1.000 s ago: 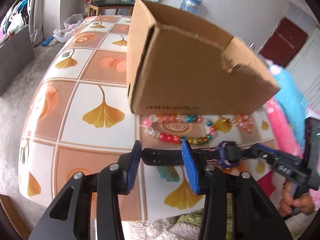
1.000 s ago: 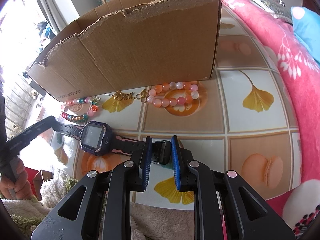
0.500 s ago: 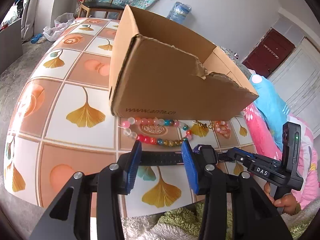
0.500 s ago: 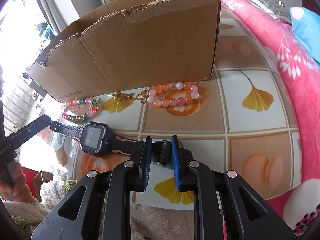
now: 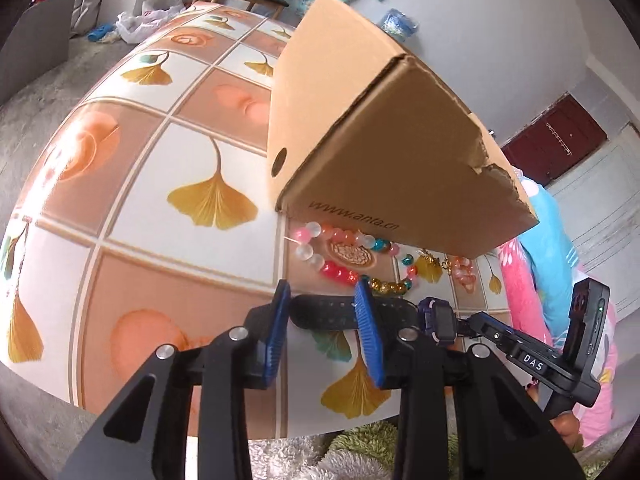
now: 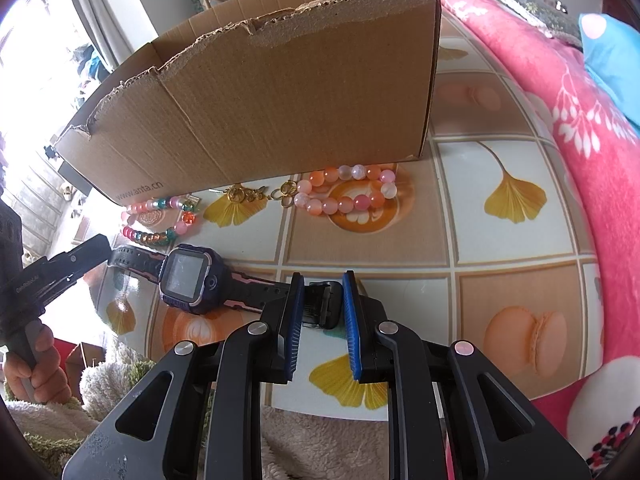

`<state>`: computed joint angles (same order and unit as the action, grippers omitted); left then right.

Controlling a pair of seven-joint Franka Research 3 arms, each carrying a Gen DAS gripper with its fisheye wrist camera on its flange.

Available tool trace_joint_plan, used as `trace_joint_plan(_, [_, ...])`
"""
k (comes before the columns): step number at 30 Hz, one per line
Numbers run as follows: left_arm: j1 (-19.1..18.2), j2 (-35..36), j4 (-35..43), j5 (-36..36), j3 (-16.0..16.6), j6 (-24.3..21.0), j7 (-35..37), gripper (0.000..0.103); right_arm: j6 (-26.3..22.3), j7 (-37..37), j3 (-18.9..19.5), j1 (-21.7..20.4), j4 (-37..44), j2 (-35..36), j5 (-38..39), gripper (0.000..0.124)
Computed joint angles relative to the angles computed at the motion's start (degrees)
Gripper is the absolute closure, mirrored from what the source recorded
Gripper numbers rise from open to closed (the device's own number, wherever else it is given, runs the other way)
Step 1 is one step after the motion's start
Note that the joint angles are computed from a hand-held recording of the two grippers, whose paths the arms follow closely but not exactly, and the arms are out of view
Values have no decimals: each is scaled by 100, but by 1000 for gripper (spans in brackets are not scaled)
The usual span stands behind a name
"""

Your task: Organize jewelry

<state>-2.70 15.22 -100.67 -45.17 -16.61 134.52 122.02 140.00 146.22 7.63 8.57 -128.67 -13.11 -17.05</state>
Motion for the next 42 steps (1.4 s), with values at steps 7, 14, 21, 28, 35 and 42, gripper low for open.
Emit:
trace_joint_plan(7, [-18,-57,-19,146,42,-35,-165,71,-87,42,18,16,70,32,-45,107])
trace_joint_plan(14, [-192,-302,-280,738,70,393,201,70,-156,41,-12,57,149,72,-12,107])
trace_joint_plan(21, [-373,-345,-405,1564,76,686,103,69,-410,4,30,40,334,56,-222,121])
trace_joint_plan(28, [-276,-479,-549,1203,7,750,710,61,-602,-16,82,106,569,22,-484,122])
trace_joint_plan(35, [-526,-548,-830,1993,88,1306,749,58,-737,92,27,88,557,15,-472,122])
trace_joint_plan(42, [-293,-354,-416,1282,4,509,698,58,-393,75,-129,13,269,11,-3,122])
